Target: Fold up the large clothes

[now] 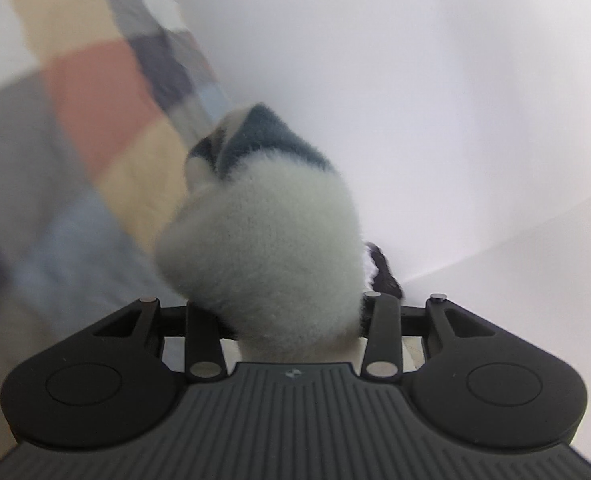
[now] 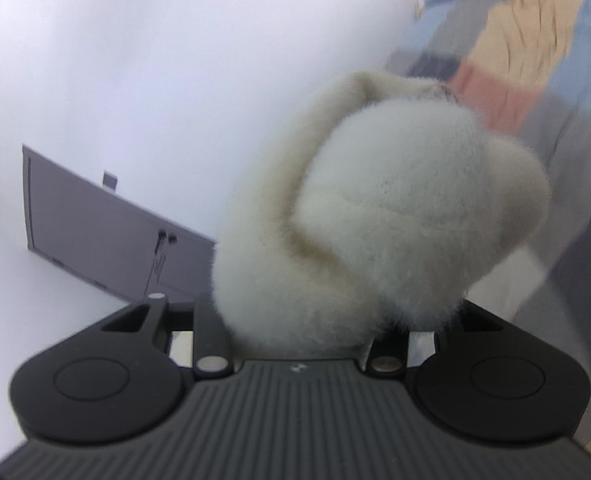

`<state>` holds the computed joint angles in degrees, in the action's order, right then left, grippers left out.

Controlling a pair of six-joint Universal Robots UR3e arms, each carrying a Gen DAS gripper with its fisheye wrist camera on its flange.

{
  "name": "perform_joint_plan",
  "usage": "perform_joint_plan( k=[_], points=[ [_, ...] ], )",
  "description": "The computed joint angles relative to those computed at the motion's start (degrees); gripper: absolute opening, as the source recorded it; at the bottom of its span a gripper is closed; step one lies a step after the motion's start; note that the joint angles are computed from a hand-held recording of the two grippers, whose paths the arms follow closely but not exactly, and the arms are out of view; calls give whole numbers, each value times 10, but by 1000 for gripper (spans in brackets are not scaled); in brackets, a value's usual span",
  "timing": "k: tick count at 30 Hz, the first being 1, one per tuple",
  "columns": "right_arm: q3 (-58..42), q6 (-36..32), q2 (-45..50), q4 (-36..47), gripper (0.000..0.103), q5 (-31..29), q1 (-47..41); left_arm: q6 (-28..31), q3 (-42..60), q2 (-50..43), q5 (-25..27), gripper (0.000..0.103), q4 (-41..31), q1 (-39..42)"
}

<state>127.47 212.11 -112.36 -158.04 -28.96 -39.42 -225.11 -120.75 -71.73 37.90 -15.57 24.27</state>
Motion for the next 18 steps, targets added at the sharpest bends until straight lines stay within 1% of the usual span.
perform_joint_plan(
  k=[2,3,4,6,8,9,12,15,18],
  points=[
    [-38,-35,-1,58,48,21,-46,-58,78,-100,52,45,60,-82],
    [-57,-51,4,82,48,30,-66,-80,122,-149,74,45,78,-117],
    [-78,-61,15,99,48,35,-82,-98,171,-197,95,45,87,-150],
    [-119,-62,49,104,48,36,-102,-121,263,-281,126,45,90,-201],
    [-152,-57,84,84,48,18,-110,-140,361,-363,156,45,82,-244],
    [-169,-48,107,62,48,0,-106,-144,408,-399,174,45,70,-264],
    [-204,-19,181,-10,48,-36,-97,-149,564,-513,214,45,15,-307],
    [-225,11,254,-65,48,-76,-79,-143,696,-608,228,45,-45,-324],
    [-239,23,317,-96,48,-103,-64,-180,786,-690,235,45,-66,-332]
  ],
)
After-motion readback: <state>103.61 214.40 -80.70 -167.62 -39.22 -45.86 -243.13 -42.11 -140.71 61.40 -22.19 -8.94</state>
